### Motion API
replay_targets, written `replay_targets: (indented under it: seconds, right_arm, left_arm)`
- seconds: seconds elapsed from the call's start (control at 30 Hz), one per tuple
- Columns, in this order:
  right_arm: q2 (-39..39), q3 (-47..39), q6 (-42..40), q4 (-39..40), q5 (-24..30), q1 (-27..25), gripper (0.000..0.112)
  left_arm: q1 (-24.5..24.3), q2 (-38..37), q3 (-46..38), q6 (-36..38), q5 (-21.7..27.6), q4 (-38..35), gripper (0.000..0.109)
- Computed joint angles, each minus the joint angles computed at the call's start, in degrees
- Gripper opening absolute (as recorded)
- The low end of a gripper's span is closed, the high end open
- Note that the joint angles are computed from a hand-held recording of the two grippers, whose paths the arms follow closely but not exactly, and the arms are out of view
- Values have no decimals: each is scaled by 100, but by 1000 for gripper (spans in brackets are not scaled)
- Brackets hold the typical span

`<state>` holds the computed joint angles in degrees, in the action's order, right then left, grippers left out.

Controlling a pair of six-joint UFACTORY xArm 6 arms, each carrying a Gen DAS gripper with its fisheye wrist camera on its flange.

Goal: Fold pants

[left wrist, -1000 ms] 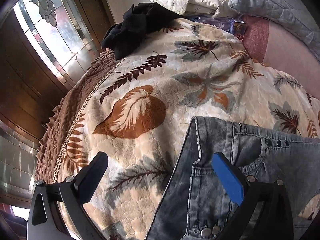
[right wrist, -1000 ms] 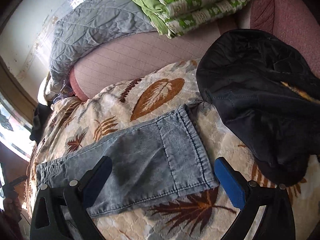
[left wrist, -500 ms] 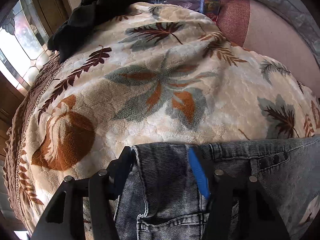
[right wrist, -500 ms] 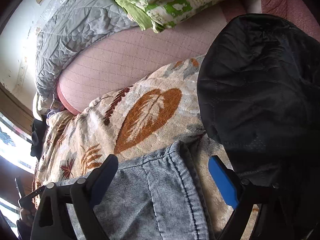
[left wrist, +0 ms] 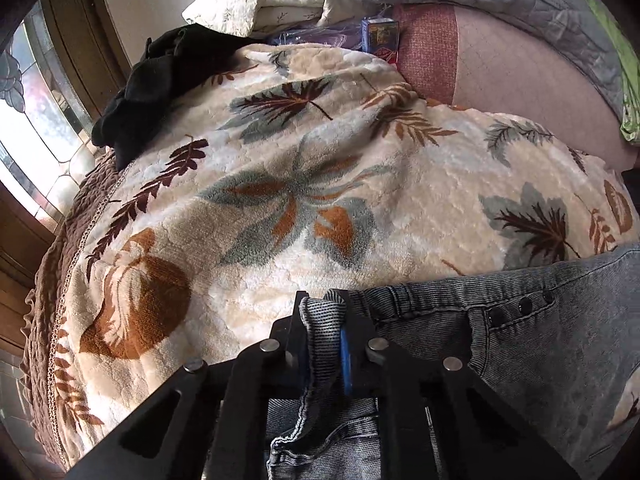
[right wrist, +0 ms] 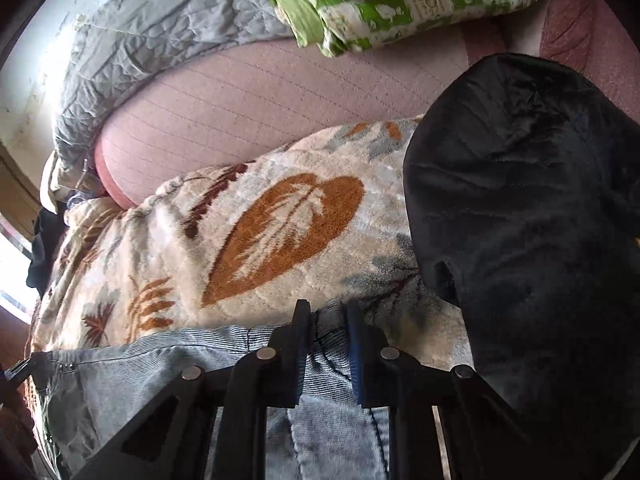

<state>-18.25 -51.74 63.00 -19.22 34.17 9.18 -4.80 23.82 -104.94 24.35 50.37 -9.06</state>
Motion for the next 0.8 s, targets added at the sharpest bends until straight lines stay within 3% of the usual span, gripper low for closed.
replay_targets:
  seconds: [0.13,0.33,0.43,0.67,0.8]
  right_arm:
    - [-874,166,731,-577,289,371,18]
    - [-1871,-88,2074,-1708,1619,1699,18]
    - [-2319,-129,2905,-2237,2391,2735,18]
    - [-2378,-275,4709,-3118,4524,5928,15]
    - [-1993,-254,5646,-3048,4848,7098,15]
  left_arm:
    - [219,-547,240,483,-31,-785,13]
    - [713,-1847,1159,1458,23,-1822,13]
    - [1150,-2494,1660,1923,192,-2346,13]
    - [2564,-3876,3169,3146,753,-3100,13]
    - [3203,-4539,4319,4021,779,-2979,13]
